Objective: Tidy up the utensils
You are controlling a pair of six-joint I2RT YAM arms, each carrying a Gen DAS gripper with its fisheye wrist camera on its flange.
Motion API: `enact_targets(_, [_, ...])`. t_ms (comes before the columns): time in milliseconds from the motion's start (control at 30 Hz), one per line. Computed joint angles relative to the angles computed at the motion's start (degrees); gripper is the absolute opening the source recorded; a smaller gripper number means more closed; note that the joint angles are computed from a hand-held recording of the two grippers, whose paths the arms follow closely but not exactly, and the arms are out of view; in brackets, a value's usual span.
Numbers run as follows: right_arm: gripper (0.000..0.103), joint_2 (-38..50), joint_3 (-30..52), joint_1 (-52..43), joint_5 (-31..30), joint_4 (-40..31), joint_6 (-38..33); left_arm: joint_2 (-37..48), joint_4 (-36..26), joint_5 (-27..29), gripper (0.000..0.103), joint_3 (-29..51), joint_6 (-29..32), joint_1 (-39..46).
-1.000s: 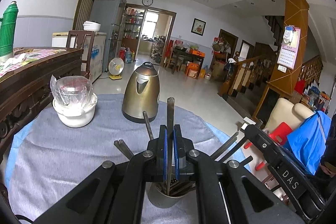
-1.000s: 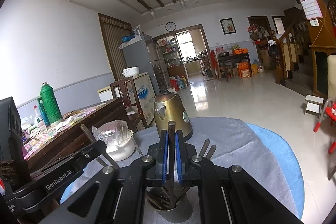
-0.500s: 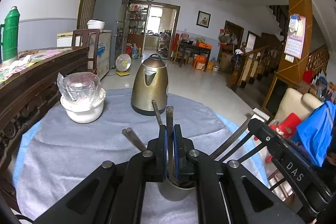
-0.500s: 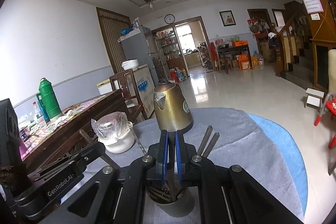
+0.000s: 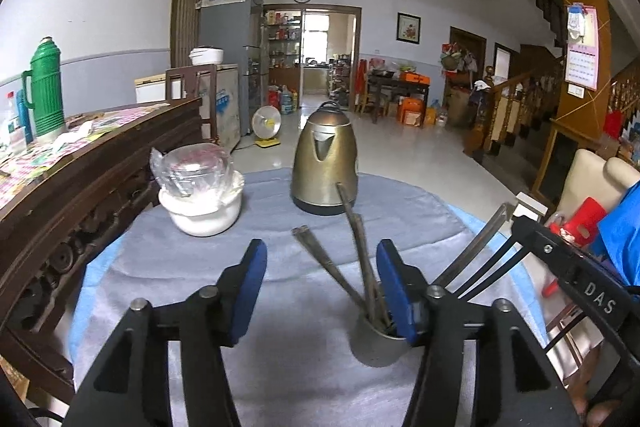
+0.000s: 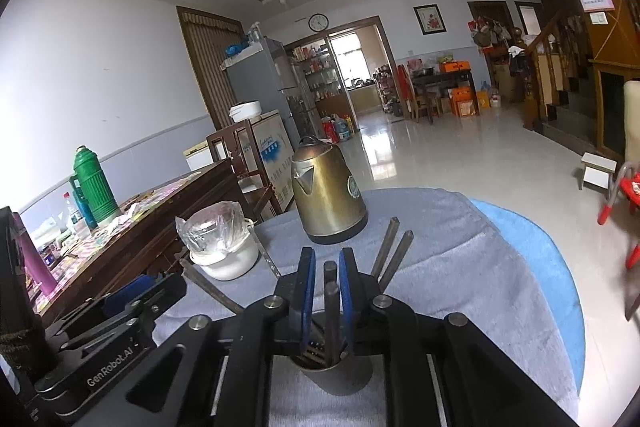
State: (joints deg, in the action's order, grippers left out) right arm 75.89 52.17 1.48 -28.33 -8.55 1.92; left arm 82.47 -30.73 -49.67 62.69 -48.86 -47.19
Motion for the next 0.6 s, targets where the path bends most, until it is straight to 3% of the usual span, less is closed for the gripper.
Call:
enact_targets(233, [0.019, -4.44, -1.97, -0.96, -0.89, -2.47, -1.04, -1.32, -7.72, -1.88, 0.071, 0.06, -5.31, -1.29])
enact_targets(333, [0.044, -7.0, -3.09, -1.91, -2.29, -4.07, -1.68, -2.05, -11.53, -2.01, 0.073, -0.07, -8.4, -1.92])
enact_targets(367, [0.066, -8.27, -3.89, -2.25, -2.78, -4.1, -1.77, -2.35, -13.17, -1.96, 0.075, -0.1, -9.7, -2.16])
enact_targets(400, [0.071, -10.15, -5.31, -2.64, -3.11, -3.35, -1.67, -2.48, -14.58, -1.86, 0.079, 0.05, -10.6, -2.39])
enact_targets(600, [0.071, -15.6, -8.07, -2.36, -1.64, -7.32, -4.06, -2.7, -23.97, -3.03, 0.086, -0.06, -16.83, -5.59])
